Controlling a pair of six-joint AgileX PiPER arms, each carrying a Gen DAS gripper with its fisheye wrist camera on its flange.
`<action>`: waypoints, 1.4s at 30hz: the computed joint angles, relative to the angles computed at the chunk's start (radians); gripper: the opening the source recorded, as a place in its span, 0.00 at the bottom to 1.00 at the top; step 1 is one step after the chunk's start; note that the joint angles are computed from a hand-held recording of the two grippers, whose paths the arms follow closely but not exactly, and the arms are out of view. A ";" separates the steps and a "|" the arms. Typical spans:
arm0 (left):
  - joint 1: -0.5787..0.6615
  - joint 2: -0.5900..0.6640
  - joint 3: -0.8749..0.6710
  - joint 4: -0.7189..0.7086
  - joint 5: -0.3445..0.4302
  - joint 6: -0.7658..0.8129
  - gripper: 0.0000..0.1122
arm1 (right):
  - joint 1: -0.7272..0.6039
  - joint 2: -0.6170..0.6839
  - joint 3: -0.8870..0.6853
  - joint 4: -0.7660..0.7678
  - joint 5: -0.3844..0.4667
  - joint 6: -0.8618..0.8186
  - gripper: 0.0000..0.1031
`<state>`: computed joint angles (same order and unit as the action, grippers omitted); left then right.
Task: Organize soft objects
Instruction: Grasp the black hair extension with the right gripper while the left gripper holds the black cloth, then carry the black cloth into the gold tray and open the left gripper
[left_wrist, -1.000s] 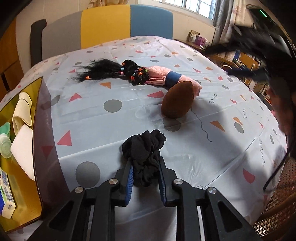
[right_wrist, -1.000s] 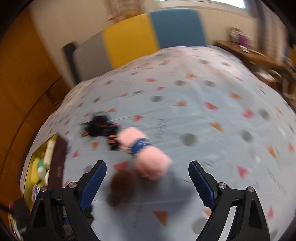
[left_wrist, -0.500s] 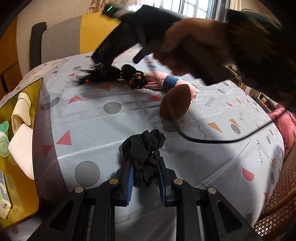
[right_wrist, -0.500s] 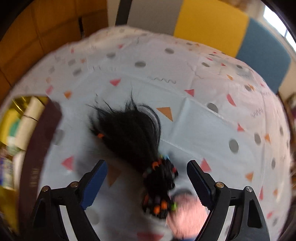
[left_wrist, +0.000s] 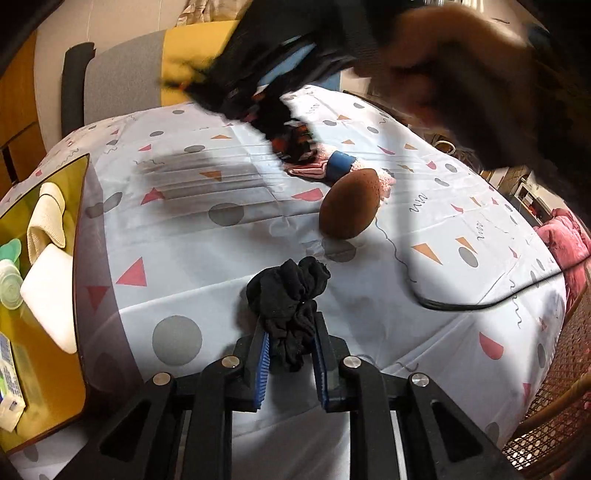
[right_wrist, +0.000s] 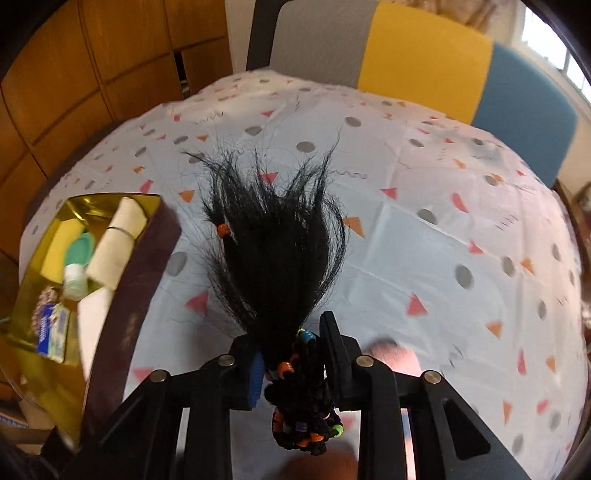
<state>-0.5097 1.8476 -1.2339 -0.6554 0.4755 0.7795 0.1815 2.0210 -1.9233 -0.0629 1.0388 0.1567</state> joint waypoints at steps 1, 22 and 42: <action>-0.001 -0.010 0.009 0.006 0.000 -0.003 0.16 | -0.002 -0.036 0.046 0.008 -0.018 0.007 0.27; 0.074 -0.316 0.123 0.036 0.080 -0.094 0.15 | 0.098 -0.379 0.833 -0.035 -0.333 0.296 0.27; 0.511 -0.267 -0.059 -0.034 0.247 -0.150 0.15 | 0.128 -0.371 0.841 -0.117 -0.335 0.338 0.29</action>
